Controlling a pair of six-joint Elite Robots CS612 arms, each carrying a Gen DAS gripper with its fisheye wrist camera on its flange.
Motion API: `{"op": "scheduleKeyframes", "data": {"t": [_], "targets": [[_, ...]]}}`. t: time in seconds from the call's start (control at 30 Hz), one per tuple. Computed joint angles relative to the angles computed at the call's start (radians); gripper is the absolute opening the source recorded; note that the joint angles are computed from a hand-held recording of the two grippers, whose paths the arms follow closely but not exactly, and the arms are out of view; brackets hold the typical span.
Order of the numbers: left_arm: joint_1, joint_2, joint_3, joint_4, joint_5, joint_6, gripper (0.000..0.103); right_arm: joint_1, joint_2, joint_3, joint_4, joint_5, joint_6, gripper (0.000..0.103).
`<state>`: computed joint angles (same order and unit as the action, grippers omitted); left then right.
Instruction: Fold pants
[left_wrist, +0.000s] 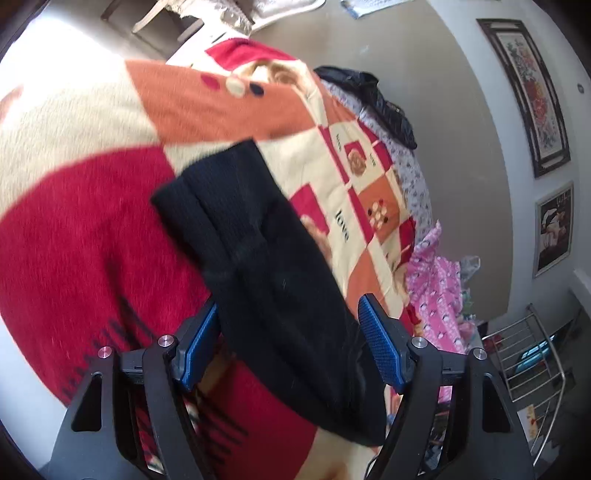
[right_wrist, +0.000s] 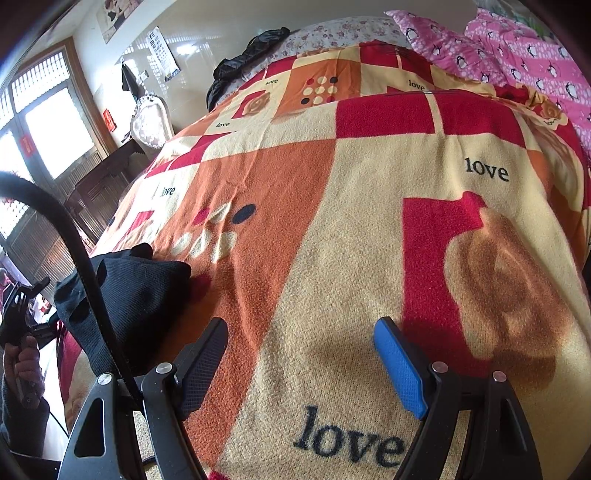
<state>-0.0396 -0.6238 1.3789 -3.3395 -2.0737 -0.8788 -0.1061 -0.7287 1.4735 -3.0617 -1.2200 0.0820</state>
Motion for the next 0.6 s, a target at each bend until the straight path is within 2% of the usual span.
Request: {"op": "scheduleKeyframes", "data": {"t": [0.1,0.23,0.3,0.37,0.4,0.53,0.6], "targets": [[-0.008,-0.003,0.01,-0.003,0.04,0.03,0.073,0.0,0.0,0.0,0.0,0.0,0.001,0.08],[-0.003,0.006,-0.017,0.01,0.077,-0.033,0.073,0.0,0.0,-0.001,0.0,0.0,0.001,0.08],[0.002,0.015,-0.029,-0.006,0.102,-0.057,0.073,0.0,0.0,0.0,-0.002,-0.001,0.002,0.08],[0.008,0.026,-0.037,-0.042,0.092,-0.097,0.073,0.0,0.0,-0.001,-0.002,-0.002,0.003,0.08],[0.01,0.029,-0.04,-0.043,0.079,-0.095,0.073,0.0,0.0,-0.001,-0.001,-0.002,0.002,0.08],[-0.003,0.012,-0.019,-0.019,0.065,0.038,0.073,0.001,0.0,-0.001,-0.001,-0.003,0.004,0.08],[-0.004,0.012,-0.012,-0.031,0.104,0.022,0.073,0.001,0.0,-0.002,0.0,-0.005,0.003,0.08]]}}
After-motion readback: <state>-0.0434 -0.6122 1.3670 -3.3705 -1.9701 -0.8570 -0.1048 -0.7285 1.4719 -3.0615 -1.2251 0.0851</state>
